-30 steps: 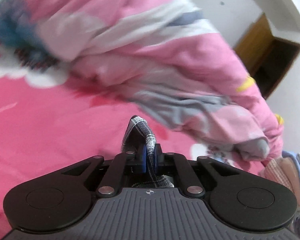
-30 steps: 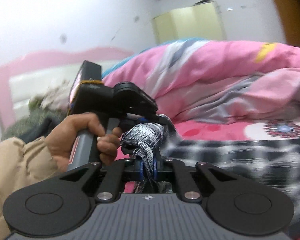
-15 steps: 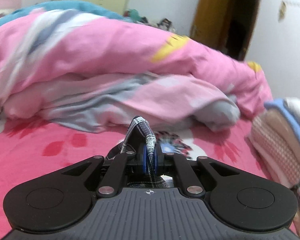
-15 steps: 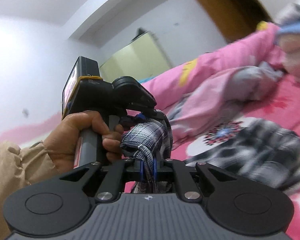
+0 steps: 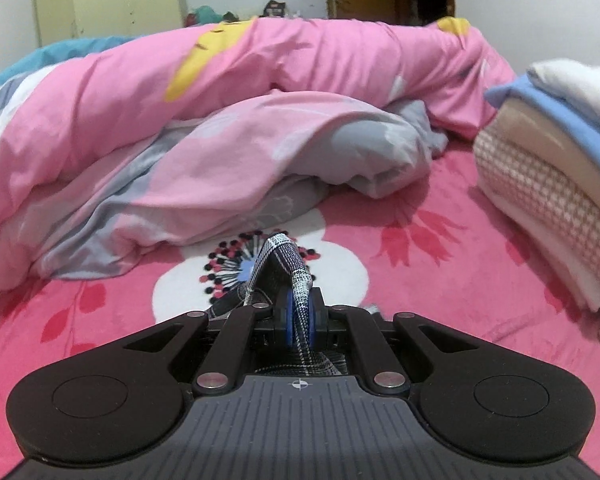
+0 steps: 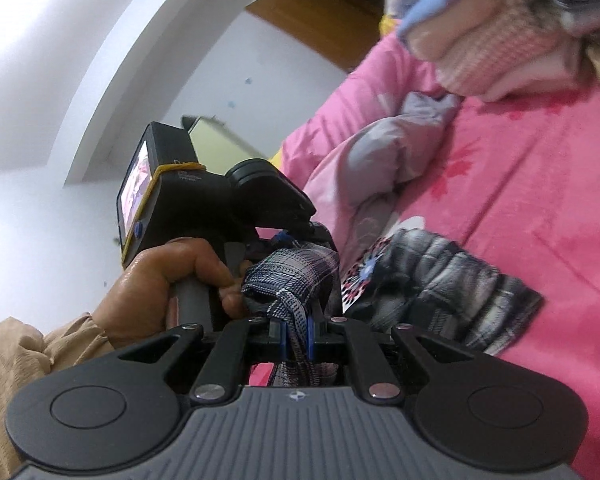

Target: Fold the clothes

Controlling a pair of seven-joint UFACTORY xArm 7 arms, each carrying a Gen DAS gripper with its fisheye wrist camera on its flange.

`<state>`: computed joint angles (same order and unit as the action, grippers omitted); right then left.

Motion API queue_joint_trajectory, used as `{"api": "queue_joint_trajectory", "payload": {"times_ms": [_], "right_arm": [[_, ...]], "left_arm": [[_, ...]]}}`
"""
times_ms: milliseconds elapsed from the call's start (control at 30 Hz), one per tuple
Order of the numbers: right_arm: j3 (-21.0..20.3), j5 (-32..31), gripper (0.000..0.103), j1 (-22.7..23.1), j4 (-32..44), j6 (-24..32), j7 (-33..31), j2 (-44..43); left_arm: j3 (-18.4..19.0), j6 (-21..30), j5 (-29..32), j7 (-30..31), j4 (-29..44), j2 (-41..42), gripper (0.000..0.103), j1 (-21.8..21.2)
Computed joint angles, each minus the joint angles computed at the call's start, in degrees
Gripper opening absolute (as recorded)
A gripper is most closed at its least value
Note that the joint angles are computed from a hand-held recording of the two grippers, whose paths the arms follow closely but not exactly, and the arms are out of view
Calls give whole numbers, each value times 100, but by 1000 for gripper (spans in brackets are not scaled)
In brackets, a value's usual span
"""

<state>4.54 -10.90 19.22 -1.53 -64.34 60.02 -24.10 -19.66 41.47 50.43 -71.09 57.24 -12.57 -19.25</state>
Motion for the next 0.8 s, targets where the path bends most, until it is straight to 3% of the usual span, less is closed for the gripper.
{"api": "queue_joint_trajectory", "payload": {"times_ms": [233, 433, 600, 800], "right_arm": [[-192, 27, 9, -150, -159, -62, 360, 79], [-108, 359, 9, -280, -255, -204, 472, 366], [315, 1154, 9, -197, -303, -364, 352, 655], [718, 2154, 10, 98, -306, -669, 187, 933]], "left_arm": [[24, 349, 166, 131, 593, 668, 5, -310], [263, 221, 441, 270, 773, 1085, 5, -655], [466, -505, 895, -162, 363, 957, 12, -719], [565, -1824, 659, -836, -857, -509, 24, -241]]}}
